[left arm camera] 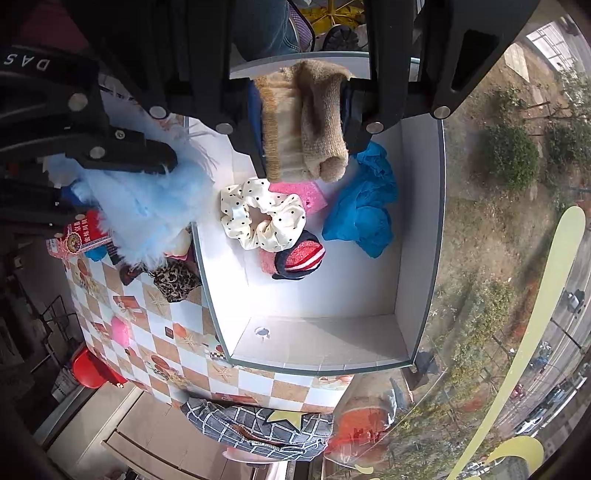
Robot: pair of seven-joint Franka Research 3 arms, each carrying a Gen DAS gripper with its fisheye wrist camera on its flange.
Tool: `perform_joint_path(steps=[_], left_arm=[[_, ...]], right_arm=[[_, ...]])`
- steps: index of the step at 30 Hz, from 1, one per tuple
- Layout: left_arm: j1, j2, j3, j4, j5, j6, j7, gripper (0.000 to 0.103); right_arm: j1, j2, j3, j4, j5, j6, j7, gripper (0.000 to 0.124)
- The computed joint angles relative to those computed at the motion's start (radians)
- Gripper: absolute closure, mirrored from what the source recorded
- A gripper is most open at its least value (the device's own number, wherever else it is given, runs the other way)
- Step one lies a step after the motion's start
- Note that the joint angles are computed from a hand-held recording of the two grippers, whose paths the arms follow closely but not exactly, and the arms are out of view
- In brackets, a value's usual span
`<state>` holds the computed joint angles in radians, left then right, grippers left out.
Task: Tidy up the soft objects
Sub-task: 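Lower the glove into the box with the left tool while the right tool lowers the duster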
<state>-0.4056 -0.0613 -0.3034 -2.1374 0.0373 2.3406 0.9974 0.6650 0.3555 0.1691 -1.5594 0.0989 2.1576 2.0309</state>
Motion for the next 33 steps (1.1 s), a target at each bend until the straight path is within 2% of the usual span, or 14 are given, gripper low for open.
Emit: perform_joint_path(steps=[33], left_arm=[[0.014,0.016,0.007,0.009,-0.002,0.002,0.002,0.068]], right_arm=[[0.004,0.040,-0.013,0.067,-0.026,-0.014,-0.008,0.093]])
